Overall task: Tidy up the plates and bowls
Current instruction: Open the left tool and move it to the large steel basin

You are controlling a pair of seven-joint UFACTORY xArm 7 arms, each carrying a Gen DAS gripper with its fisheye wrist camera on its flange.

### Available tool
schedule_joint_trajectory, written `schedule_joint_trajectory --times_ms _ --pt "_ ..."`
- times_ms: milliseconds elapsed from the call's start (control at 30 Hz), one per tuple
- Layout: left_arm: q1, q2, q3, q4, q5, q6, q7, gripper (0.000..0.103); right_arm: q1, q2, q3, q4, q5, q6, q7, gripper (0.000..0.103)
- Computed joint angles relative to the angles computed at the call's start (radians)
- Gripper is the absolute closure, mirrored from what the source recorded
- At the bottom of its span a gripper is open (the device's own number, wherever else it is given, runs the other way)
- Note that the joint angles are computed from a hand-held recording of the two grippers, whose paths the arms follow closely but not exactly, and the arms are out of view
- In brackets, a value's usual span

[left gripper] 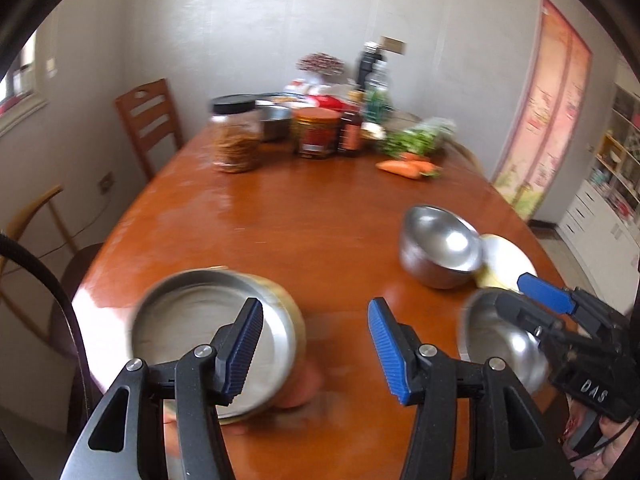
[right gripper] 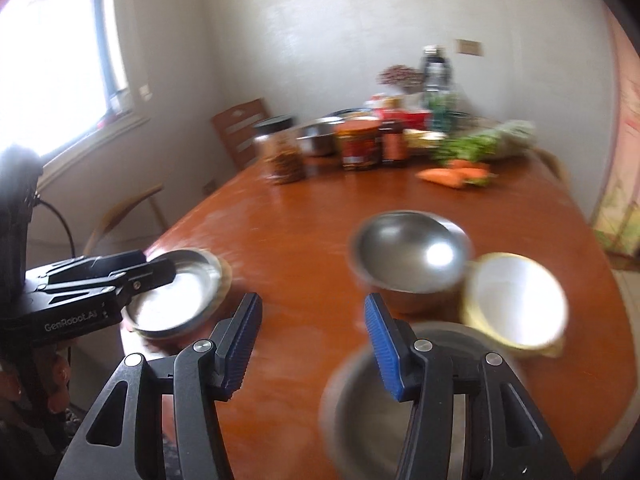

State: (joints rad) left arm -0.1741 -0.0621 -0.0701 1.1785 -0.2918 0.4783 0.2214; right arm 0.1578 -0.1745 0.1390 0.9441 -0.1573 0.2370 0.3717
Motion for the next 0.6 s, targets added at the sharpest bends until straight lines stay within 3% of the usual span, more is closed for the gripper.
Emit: schedule_joint_trajectory --times_ms 267,600 --pt "-0.063 0.076 -0.056 0.07 0.006 0.052 0.008 0.048 -0.117 -0.167 -0.044 -0.157 -0.04 0.055 0.013 0.048" --pt "-0.109 0.172 -0.084 0.136 0.083 0.101 -0.068 0.048 -0.101 -0.184 -0.133 -0.253 0.104 0.054 -0.155 0.05"
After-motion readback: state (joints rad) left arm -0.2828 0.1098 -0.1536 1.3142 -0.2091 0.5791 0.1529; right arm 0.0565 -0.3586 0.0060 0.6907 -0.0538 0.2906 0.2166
